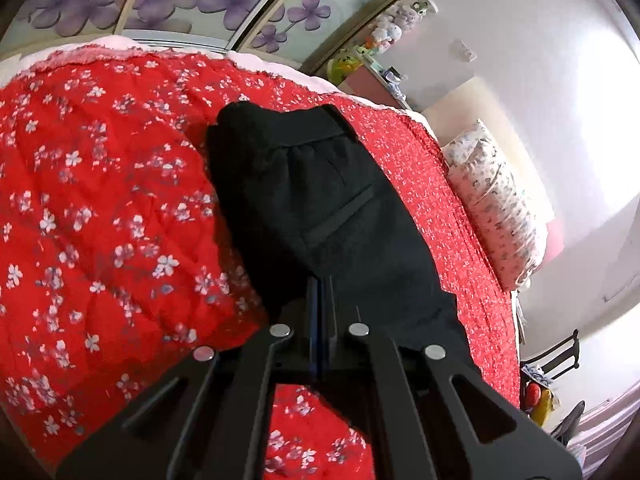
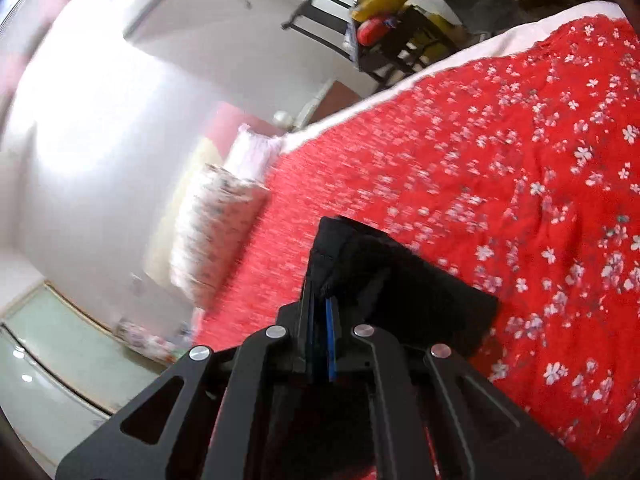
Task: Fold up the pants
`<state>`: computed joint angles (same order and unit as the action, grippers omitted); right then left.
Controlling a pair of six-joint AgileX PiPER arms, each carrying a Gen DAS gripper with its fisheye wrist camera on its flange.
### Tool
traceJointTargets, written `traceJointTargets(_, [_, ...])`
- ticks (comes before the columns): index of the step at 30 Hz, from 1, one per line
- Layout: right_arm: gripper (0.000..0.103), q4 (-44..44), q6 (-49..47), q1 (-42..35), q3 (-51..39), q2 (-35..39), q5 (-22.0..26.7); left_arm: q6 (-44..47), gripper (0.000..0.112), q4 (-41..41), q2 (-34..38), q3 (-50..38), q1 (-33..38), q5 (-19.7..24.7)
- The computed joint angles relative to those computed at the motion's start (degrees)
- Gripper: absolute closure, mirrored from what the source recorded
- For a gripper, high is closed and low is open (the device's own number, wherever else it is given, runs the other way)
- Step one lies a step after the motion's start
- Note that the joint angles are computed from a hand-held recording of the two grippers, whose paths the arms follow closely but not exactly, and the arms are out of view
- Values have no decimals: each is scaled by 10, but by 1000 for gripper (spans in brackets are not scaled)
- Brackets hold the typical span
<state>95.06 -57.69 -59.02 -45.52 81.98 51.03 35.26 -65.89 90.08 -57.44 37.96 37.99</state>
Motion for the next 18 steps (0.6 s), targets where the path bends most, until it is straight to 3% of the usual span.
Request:
traceJointTargets(3, [99, 9, -20, -19, 3, -20, 23, -7, 111, 7, 3, -6, 0, 2])
traceJointTargets(6, [99, -142, 130, 18, -32, 14, -71, -20, 111, 17, 12, -12, 0, 5])
traceJointTargets(7, [98, -199, 188, 20, -38, 43, -77, -25, 111, 22, 17, -13, -2, 2])
traceJointTargets(10, [98, -295, 298, -5, -74, 67, -25, -34, 110, 36, 19, -10, -11, -8])
traceJointTargets(13, [83, -411, 372, 17, -98, 25, -48, -36, 104, 39, 17, -11, -5, 5])
traceJointTargets(14, [75, -436, 398, 17, -105, 19, -43, -37, 100, 39, 15, -11, 0, 15])
traceJointTargets(16, [55, -442, 426, -4, -104, 2, -19, -41, 68, 43, 2, -3, 7, 24])
traceJointTargets(18, [51, -417, 416, -30, -86, -27, -9, -64, 57, 65, -35, 22, 7, -5])
